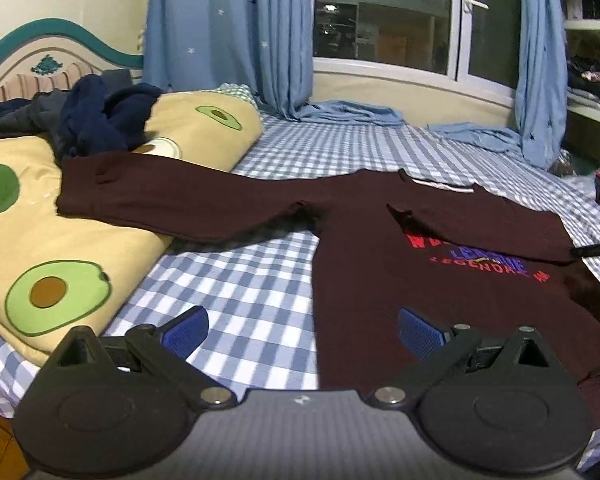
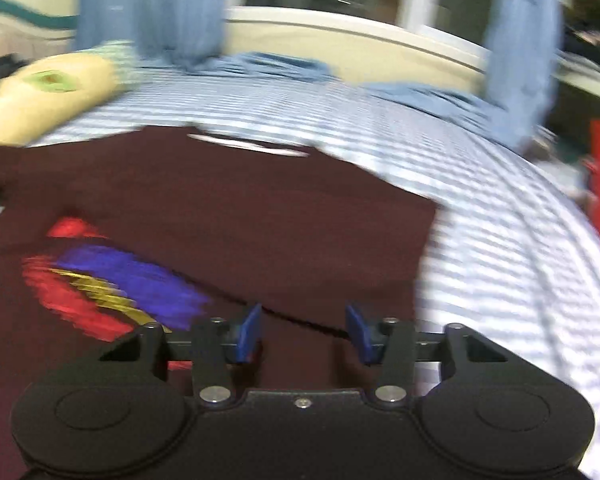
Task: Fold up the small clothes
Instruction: 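Carry the held sleeve across the sweatshirt front and open the right gripper, then grasp the sweatshirt side edge with the right gripper and fold it inward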
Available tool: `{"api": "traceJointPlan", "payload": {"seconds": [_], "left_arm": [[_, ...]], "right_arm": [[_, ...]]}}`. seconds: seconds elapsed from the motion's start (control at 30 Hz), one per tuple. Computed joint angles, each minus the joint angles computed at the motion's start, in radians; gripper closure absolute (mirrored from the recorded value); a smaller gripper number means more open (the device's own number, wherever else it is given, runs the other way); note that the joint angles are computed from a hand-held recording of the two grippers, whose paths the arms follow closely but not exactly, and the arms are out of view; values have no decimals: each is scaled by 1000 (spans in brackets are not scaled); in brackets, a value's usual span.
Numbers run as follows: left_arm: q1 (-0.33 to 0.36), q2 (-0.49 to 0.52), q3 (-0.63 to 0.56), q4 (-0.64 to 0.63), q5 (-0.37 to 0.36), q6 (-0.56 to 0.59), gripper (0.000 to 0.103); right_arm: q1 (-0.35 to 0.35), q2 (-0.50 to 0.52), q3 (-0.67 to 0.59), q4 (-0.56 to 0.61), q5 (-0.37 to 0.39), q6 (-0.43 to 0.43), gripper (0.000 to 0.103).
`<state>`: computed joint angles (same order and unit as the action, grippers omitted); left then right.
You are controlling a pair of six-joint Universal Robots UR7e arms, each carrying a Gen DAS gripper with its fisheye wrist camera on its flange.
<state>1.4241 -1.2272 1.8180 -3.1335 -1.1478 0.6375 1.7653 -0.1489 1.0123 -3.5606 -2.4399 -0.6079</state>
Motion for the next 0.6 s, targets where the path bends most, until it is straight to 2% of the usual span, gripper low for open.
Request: {"api": "traceJointPlan", "payload": {"seconds": [0.03,0.1,0.17,0.23,0.27,0.3,0.33,0.37,0.4,0.47,0.53,0.6], "left_arm": [[-3,4,0,1,2,-1,0],[-13,7,4,0,7,-9,0],[-23,3,13,-8,8,-8,0],[-35,-2,22,-16,17,-2,0],[-40,-3,25,-21,23,3,0],[-46,-3,27,-27,34,6,0],[-50,-2,28,-35,43,9,0],[-54,0,27,-39,51,8,0],[-57,1,26,-42,59,6,0],[-60,7,19,-36,70,-1,0],[-63,16,11,-25,75,-5,0],[-65,26,5,-13,71,2,0]], "right_arm": [[-16,-29,39,-31,0,9,54],[-48,-86,100,-5,31,102,52],[-83,-138,152,52,116,237,49],[-107,-131,135,46,167,270,49],[-119,-133,128,74,185,298,54],[-129,-143,126,120,200,336,66],[-138,-152,130,155,217,379,68],[-143,-158,140,149,234,396,79],[-145,-165,150,135,254,390,86],[-151,-198,218,45,313,384,90],[-160,-223,272,-22,333,413,91],[-172,-231,286,21,308,447,91]]}}
